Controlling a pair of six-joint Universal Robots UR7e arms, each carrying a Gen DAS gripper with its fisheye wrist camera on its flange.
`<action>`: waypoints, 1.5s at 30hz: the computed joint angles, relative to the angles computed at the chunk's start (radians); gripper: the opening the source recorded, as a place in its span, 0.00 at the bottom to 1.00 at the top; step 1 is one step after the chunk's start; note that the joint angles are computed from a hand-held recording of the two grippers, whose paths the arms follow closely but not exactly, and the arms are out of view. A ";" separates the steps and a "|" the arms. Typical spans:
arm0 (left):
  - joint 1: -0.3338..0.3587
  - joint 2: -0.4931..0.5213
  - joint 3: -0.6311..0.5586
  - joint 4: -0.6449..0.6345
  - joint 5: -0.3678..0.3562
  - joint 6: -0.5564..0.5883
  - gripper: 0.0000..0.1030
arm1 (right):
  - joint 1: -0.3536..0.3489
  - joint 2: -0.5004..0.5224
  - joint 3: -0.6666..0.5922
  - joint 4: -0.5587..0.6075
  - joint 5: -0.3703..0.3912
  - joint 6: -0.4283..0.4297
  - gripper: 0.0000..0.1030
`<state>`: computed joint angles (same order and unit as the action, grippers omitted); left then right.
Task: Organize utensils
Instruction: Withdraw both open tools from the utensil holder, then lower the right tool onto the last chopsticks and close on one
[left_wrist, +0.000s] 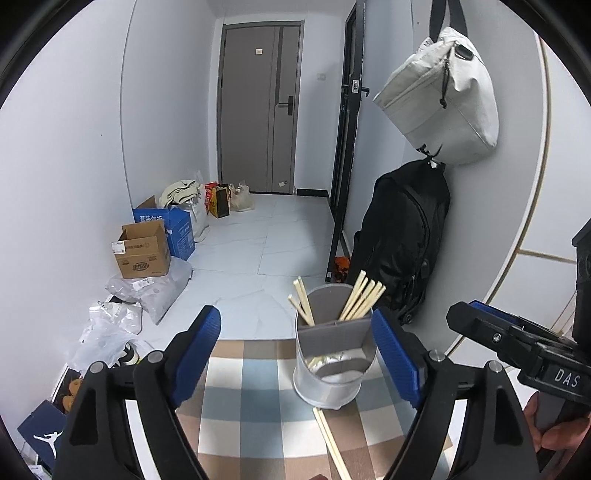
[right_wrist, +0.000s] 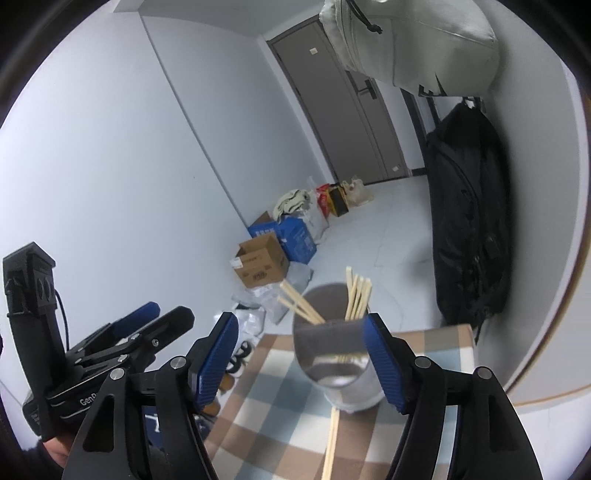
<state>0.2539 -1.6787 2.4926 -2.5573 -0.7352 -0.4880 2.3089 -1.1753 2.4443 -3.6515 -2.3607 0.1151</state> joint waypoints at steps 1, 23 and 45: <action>-0.009 -0.016 0.009 0.015 0.004 -0.014 0.79 | 0.005 0.002 0.007 -0.002 -0.004 0.004 0.70; -0.017 -0.123 0.247 0.022 0.014 -0.193 0.88 | -0.059 0.143 0.176 -0.099 -0.011 0.042 0.84; 0.147 -0.129 0.201 0.076 -0.049 -0.183 0.88 | -0.274 0.265 0.060 0.207 0.095 0.086 0.50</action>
<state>0.4006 -1.8078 2.6933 -2.4815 -0.7840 -0.6706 2.0350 -0.9107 2.5042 -3.4448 -2.2658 0.2013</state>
